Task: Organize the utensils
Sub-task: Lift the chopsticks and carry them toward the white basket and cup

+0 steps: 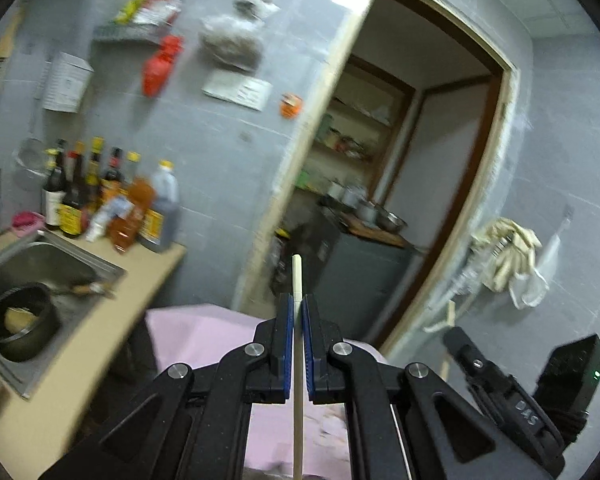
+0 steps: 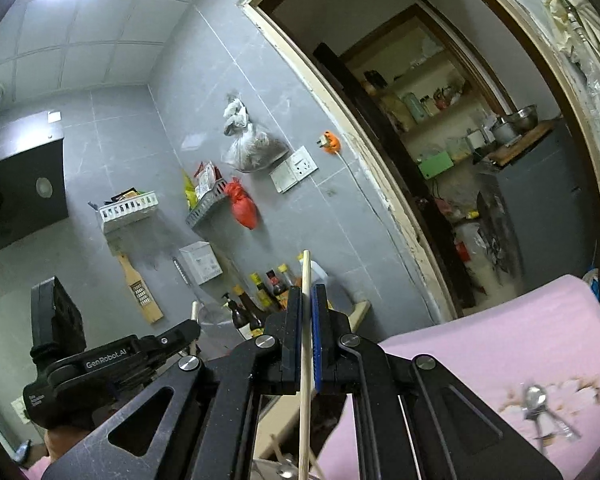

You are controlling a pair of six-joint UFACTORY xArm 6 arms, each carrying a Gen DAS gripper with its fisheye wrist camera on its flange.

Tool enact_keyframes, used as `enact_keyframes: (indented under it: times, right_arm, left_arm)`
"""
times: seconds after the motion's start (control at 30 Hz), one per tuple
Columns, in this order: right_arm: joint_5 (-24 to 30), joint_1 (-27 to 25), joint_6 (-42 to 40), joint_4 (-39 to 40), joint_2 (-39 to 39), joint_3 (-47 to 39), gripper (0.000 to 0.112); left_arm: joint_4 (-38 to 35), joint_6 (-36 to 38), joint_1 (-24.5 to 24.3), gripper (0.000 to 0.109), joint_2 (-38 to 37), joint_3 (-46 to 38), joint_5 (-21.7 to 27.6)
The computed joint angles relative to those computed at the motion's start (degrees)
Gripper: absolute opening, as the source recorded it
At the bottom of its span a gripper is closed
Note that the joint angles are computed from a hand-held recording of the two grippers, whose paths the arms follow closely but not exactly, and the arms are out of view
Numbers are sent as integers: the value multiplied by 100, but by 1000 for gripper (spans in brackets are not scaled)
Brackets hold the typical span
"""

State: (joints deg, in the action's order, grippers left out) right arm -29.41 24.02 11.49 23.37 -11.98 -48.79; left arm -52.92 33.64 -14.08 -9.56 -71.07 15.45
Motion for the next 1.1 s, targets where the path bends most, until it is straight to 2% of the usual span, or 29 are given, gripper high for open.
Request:
enact_keyframes:
  times: [0.17, 0.23, 0.3, 0.47, 0.53, 0.6, 0.73, 0.93, 1.1]
  right_arm:
    - [-941, 920, -1641, 1857, 665, -478, 4]
    - [-1421, 1151, -2026, 2221, 888, -571, 4]
    - [-1929, 1408, -2567, 2704, 1177, -755, 4]
    - [-2477, 1739, -3355, 3400, 1608, -1061, 4]
    - [-2593, 1815, -3610, 3533, 1712, -1141, 4]
    - [-2702, 1882, -3860, 3603, 1799, -1209, 4]
    - [-2854, 1994, -4246, 3702, 1966, -1348, 4]
    - [-2991, 2035, -4318, 3651, 2034, -1291, 4]
    - [-2960, 2043, -4262, 3619, 2056, -1243, 4]
  left_arm:
    - [-1977, 1779, 456, 5, 200, -65, -33]
    - [-2724, 2428, 555, 5, 284, -82, -13]
    - [-3695, 3408, 601, 5, 351, -67, -82]
    - [-5974, 5682, 676, 5, 275, 104, -87]
    - [-6604, 6291, 727, 5, 227, 221, 23]
    - [-7151, 6838, 761, 5, 203, 320, 149]
    - [-7832, 7484, 815, 5, 184, 518, 416]
    - [-8944, 8735, 851, 5, 61, 866, 703]
    - [-9231, 9329, 778, 5, -85, 1126, 771]
